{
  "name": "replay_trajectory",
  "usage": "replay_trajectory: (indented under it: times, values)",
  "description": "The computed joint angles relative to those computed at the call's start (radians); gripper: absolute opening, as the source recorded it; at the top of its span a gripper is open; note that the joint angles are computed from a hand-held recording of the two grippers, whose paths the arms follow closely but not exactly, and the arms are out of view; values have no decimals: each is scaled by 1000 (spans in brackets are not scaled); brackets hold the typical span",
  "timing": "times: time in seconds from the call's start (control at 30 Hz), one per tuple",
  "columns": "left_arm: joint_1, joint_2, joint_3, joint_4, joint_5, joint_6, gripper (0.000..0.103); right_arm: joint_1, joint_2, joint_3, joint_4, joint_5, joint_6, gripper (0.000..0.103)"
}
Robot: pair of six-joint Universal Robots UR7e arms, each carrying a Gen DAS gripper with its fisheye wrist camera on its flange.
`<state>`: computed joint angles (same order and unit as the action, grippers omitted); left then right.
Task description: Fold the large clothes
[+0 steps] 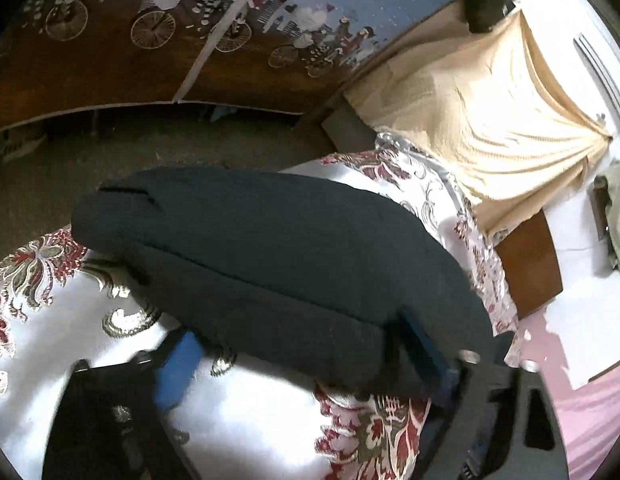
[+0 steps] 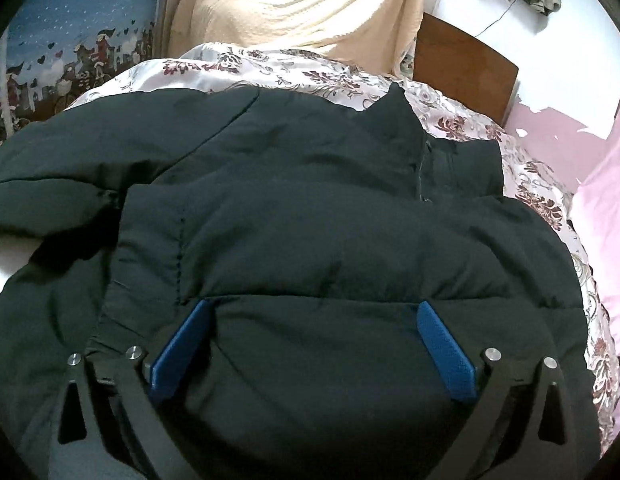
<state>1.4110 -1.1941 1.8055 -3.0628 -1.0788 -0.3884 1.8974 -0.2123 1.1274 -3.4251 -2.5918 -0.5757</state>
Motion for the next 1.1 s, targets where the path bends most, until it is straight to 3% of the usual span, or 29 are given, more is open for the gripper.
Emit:
replay_trajectory:
  times: [0.07, 0.13, 0.23, 0.3, 0.5, 0.73, 0.93, 1.1]
  values:
    - [14, 6, -5, -23, -27, -17, 60, 0, 8, -4, -24, -1, -21, 101]
    - [25, 10, -7, -53, -46, -22, 38, 0, 11, -5, -37, -1, -32, 101]
    - [28, 17, -7, -110, -65, 3, 17, 0, 15, -11, -33, 1, -30, 101]
    - [21, 19, -3, -143, -65, 34, 11, 1, 19, -15, -35, -2, -31, 101]
    - [-40, 13, 12, -284, -49, 215, 8, 0, 11, -5, -30, 3, -21, 101]
    - [-200, -3, 3, -348, 6, 511, 8, 12, -162, 220, -27, 127, 117, 101]
    - [-335, 22, -66, -206, 7, 644, 8, 17, -348, 437, -56, 150, 152, 101]
    - [-444, 109, -142, -49, 60, 719, 8, -11, -510, 617, -180, 199, 160, 101]
